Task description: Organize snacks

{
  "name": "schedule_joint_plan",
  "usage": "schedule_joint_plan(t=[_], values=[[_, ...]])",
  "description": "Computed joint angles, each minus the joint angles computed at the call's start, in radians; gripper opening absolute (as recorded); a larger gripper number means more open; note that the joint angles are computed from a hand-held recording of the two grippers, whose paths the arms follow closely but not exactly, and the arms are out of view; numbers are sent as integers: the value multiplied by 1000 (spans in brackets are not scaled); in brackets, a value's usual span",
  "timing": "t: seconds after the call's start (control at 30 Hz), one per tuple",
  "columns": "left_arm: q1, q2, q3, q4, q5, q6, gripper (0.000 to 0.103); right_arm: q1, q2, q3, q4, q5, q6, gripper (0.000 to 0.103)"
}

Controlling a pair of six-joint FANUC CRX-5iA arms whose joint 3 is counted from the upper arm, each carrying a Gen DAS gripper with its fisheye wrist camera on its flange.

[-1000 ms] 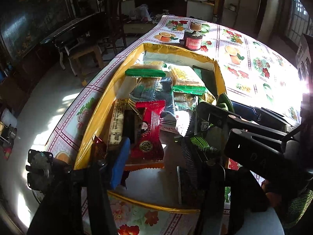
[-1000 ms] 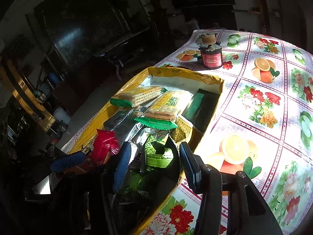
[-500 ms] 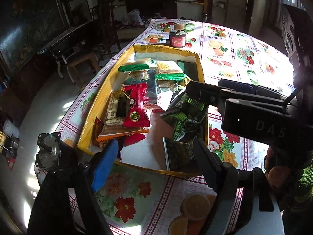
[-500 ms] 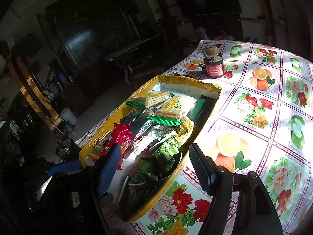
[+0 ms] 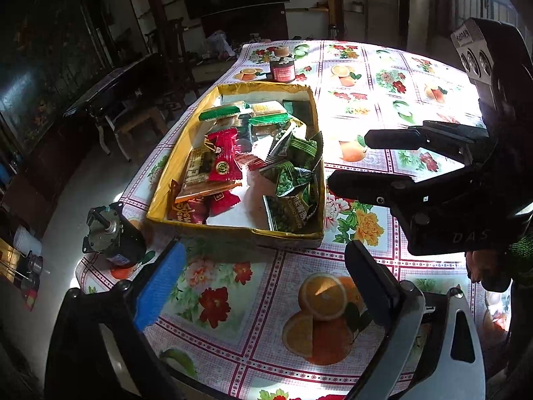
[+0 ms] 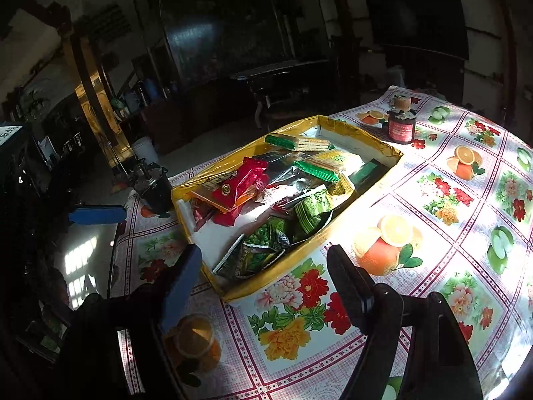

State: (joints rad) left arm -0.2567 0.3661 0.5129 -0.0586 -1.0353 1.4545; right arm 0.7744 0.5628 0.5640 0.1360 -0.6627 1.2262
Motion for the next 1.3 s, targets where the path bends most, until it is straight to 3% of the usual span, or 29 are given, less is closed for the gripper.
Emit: schedule_joint_plan(t=[0.23, 0.5, 1.0, 1.3], values=[[-4, -65, -86, -21, 48, -2, 103, 2, -43, -30, -63, -9, 176, 77], [-3, -86, -132, 18, 28, -47, 103, 2, -32, 19, -127, -96, 321, 77], [14, -83, -136, 40, -7, -45, 103, 7, 4, 90, -176, -183, 415, 77], [19, -79, -136, 50, -14, -50, 103, 10, 9, 85, -157, -181, 407, 77]])
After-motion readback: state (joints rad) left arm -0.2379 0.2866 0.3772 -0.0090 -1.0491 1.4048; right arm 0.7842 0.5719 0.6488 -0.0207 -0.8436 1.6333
